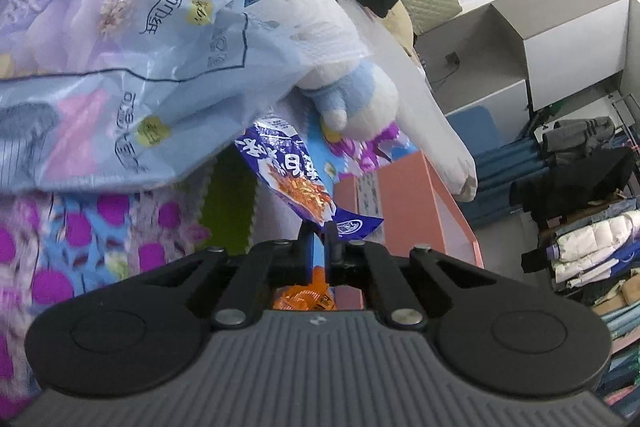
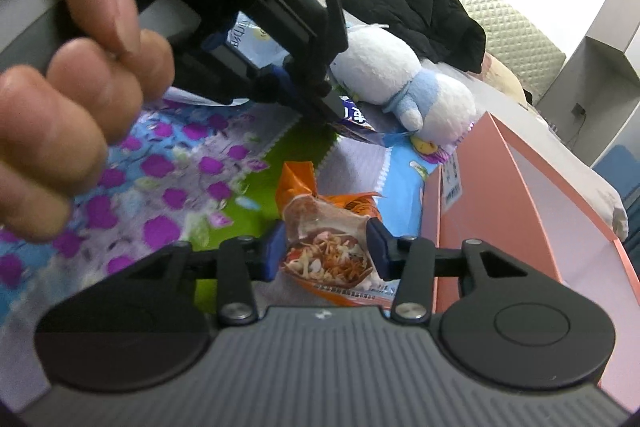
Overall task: Organize snacks
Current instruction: 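Grasp the blue snack bag with the left tool while the right tool grasps the orange shrimp bag, then lift the blue bag with the left tool while the right tool lifts the shrimp bag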
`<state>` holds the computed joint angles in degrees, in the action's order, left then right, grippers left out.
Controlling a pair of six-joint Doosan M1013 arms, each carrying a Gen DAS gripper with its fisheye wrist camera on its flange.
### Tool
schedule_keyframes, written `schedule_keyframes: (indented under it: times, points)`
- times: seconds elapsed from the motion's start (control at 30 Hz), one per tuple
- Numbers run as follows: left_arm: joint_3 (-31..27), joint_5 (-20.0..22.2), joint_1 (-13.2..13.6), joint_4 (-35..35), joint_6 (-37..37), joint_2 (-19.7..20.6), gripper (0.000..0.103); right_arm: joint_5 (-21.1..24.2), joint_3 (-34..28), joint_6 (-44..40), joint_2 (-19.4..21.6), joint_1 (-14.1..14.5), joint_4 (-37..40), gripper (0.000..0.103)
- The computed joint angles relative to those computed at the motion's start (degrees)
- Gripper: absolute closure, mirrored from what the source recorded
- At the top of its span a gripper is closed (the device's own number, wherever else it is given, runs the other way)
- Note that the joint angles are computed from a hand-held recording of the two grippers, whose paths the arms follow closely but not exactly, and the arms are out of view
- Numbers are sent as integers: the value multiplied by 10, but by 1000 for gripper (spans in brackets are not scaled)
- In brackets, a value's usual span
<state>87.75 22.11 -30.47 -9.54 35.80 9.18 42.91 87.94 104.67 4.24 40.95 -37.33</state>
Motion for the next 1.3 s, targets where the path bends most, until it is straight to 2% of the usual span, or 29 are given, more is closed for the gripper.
schedule_keyframes:
  times: [0.4, 0.73, 1.1, 1.3]
  points:
    - [33, 44, -47, 60, -27, -55, 98, 52, 34, 10, -51, 26, 9, 58]
    - [86, 82, -80, 123, -100, -116, 98, 84, 51, 7, -79, 44, 29, 59]
    - [126, 140, -107, 166, -155, -173, 98, 72, 67, 21, -95, 48, 50, 60]
    - [135, 194, -116, 172, -177, -188, 98, 54, 72, 31, -90, 52, 42, 61]
